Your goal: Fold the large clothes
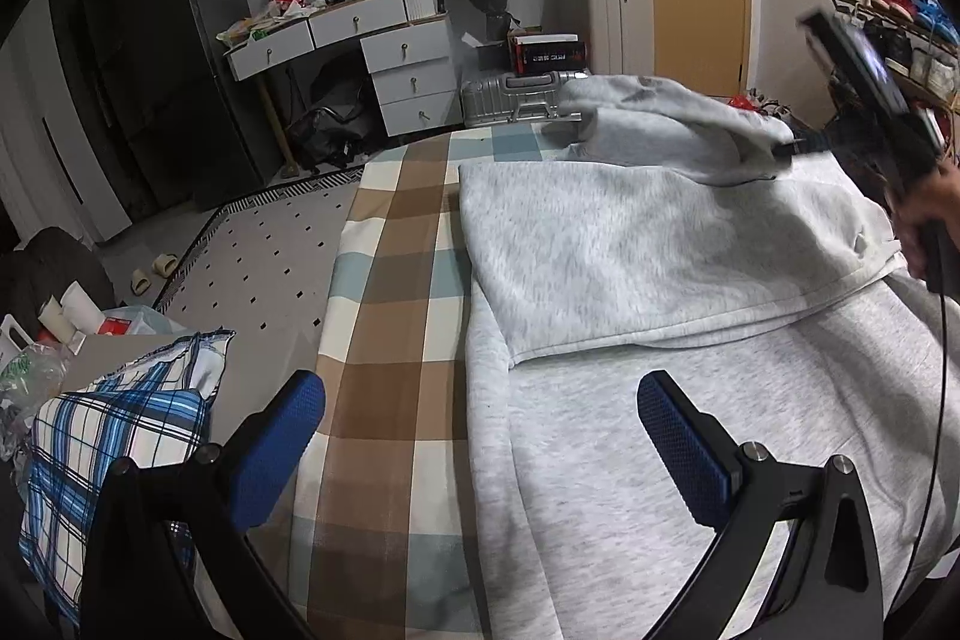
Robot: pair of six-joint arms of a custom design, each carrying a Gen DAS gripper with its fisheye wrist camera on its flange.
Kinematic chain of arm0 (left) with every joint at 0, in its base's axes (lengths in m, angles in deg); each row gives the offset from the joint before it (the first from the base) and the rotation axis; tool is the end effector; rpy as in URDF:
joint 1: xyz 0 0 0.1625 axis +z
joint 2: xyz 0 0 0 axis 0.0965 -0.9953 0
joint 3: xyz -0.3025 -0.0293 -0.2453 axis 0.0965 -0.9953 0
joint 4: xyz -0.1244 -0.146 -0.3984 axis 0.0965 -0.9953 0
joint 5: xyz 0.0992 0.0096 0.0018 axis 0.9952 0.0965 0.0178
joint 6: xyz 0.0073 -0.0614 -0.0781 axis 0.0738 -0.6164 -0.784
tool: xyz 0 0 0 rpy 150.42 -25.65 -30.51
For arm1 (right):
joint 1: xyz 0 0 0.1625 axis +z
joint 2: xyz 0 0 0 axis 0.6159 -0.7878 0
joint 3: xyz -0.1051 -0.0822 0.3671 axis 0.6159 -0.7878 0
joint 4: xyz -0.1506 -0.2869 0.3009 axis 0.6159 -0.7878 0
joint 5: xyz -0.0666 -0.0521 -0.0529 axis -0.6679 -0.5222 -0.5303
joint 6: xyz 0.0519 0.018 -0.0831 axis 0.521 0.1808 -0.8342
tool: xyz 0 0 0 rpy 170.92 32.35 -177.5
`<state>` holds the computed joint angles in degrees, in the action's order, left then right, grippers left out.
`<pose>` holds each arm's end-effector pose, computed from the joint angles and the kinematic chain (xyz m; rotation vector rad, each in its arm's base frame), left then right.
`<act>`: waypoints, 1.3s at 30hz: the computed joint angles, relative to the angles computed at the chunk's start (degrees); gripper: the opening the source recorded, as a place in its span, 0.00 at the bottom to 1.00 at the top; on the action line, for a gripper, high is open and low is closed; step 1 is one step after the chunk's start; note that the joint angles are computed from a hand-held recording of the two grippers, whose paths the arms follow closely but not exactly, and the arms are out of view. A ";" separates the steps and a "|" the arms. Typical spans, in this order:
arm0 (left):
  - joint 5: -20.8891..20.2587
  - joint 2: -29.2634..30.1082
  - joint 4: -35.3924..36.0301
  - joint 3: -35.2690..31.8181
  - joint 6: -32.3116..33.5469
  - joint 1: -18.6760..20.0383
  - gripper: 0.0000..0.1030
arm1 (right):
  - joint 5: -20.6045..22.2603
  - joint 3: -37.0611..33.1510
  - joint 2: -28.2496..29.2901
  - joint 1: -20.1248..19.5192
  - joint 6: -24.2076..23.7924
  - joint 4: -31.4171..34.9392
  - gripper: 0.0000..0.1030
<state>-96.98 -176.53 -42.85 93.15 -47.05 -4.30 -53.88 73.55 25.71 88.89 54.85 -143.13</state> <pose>-0.1182 -0.2059 0.3945 0.3356 2.0817 -0.8769 0.4368 -0.4740 0.0453 0.7752 -2.2909 0.5051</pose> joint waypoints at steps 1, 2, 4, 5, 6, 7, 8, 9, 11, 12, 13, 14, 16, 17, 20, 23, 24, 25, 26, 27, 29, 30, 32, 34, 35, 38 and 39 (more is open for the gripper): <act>0.02 0.06 -0.15 0.03 0.14 -0.04 0.99 | -2.35 -0.19 0.74 0.38 -1.27 1.14 0.10; 0.00 0.12 -0.35 0.08 0.31 -0.04 0.99 | -3.30 -1.19 1.44 0.54 -1.24 3.81 0.11; -0.10 0.20 -0.92 0.24 0.92 -0.04 0.99 | -5.78 -3.36 2.98 1.37 -1.16 5.89 0.23; -0.15 0.26 -1.04 0.30 1.21 -0.13 0.99 | -5.86 -4.48 3.70 1.90 -1.44 5.52 0.30; -0.09 0.43 -0.95 0.31 1.25 -0.20 0.99 | -4.82 -5.41 4.29 2.34 -3.06 3.91 0.52; -0.01 0.54 -0.84 0.30 1.24 -0.26 0.99 | -4.29 -6.32 5.28 2.99 -6.23 0.51 0.72; 0.07 0.57 -0.76 0.25 1.26 -0.31 0.99 | -4.79 -7.92 7.09 3.68 -9.70 -3.02 0.79; 0.07 0.45 -0.74 0.24 1.21 -0.35 0.99 | -5.62 -10.13 9.42 4.39 -13.94 -6.53 0.86; 0.00 0.22 -0.76 0.33 1.02 -0.43 0.99 | -7.44 -15.86 14.31 5.18 -20.65 -9.22 0.87; -0.02 0.18 -0.76 0.33 1.09 -0.32 0.99 | -8.95 -20.44 17.61 5.18 -21.66 -7.67 0.87; -0.01 0.17 -0.73 0.35 1.21 -0.18 0.99 | -10.21 -23.92 19.86 4.92 -21.03 -5.46 0.86; 0.01 0.23 -0.63 0.29 1.37 0.09 0.99 | -11.13 -27.36 22.02 4.62 -19.82 -3.09 0.86; 0.15 0.40 -0.72 0.27 1.35 0.53 0.99 | -11.95 -35.08 26.51 3.58 -15.91 2.99 0.85; 0.15 0.24 -0.80 0.15 1.46 0.69 0.99 | -11.73 -38.74 28.67 3.00 -14.34 5.42 0.85; 0.01 -0.06 -1.09 0.13 1.70 0.80 0.99 | -14.00 -47.20 34.29 2.35 -11.56 11.32 0.85; -0.02 -0.24 -1.15 0.13 2.28 1.12 0.99 | -17.25 -53.06 38.34 1.54 -10.29 15.80 0.82; -0.10 -0.27 -1.34 0.24 2.43 1.17 0.99 | -18.97 -55.28 39.68 1.33 -9.25 17.82 0.77; -0.04 -0.34 -1.65 0.25 2.83 1.37 0.99 | -19.70 -56.79 40.12 0.93 -6.25 20.64 0.77; 0.02 -0.37 -1.82 0.23 3.04 1.52 0.99 | -18.03 -56.45 39.26 0.54 -4.07 21.94 0.74; 0.02 -0.37 -1.82 0.23 3.04 1.52 0.99 | -17.44 -55.75 38.49 0.42 -3.13 22.08 0.58; 0.00 -0.42 -1.81 0.25 2.99 1.45 0.99 | -18.98 -54.91 37.34 0.42 -1.93 22.01 0.11; -0.02 -0.34 -1.91 0.21 2.99 1.55 0.99 | -19.38 -53.64 36.32 0.45 -2.84 20.39 0.04; -0.18 -0.48 -1.89 0.16 2.79 1.31 0.99 | -20.36 -50.76 34.86 0.77 -8.75 11.05 0.00; -0.25 -0.42 -1.39 0.13 2.29 0.84 0.99 | -21.09 -48.96 33.75 1.23 -16.06 0.72 0.00; -0.26 -0.31 -1.04 0.19 1.98 0.60 0.99 | -22.31 -48.43 33.50 1.53 -20.58 -5.28 0.00; -0.08 0.46 -0.83 0.37 1.82 0.95 0.99 | -22.06 -44.56 29.57 2.29 -22.70 -9.26 0.00; -0.11 0.55 -1.15 0.40 1.88 1.18 0.99 | -20.56 -41.79 26.88 2.25 -18.72 -5.79 0.00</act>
<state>-97.09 -175.99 -43.99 93.55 -45.16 -3.12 -74.44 31.76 52.59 91.15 36.13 -148.92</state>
